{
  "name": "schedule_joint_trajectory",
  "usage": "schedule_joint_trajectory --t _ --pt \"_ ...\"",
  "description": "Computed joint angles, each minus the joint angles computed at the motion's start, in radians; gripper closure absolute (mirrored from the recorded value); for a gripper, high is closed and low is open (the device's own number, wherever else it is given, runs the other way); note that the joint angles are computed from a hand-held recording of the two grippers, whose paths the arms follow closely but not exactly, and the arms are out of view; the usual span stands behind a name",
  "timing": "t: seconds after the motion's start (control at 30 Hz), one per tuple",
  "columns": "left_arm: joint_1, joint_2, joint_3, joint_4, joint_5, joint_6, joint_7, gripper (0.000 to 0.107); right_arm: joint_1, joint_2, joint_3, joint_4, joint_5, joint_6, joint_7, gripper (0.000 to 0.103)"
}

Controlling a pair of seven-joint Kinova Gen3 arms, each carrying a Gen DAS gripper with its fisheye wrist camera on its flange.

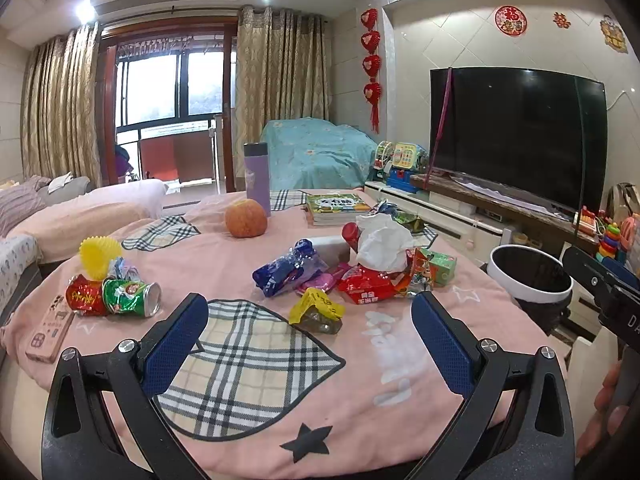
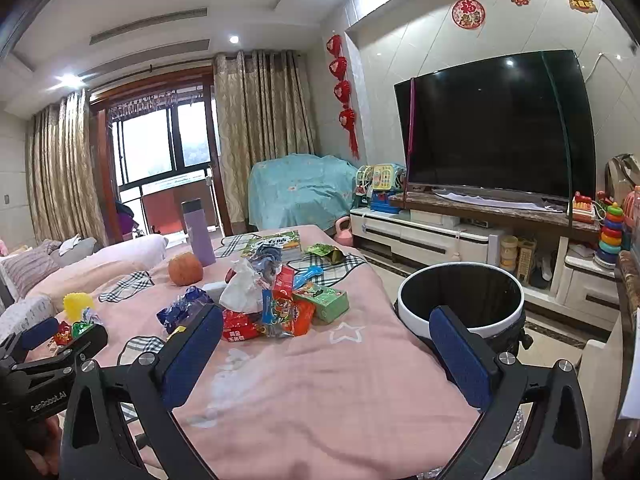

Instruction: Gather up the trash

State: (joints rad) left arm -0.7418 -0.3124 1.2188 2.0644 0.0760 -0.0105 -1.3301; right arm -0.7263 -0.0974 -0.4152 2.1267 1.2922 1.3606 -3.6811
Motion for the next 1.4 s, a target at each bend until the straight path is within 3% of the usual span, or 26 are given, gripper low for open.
schedule_joint_trajectory --t 1.0,1.4 --pt "0.005 0.007 -0.001 0.002 0.003 -0.001 -0.007 0.004 0.009 -0.011 -0.002 0.003 -0.006 -0.017 0.001 0.0" --pt "-0.022 0.012 0.033 -0.011 0.002 0.007 -0.004 0.004 0.016 -0.017 -0.001 0.008 -0.009 -0.035 -0.001 0.0"
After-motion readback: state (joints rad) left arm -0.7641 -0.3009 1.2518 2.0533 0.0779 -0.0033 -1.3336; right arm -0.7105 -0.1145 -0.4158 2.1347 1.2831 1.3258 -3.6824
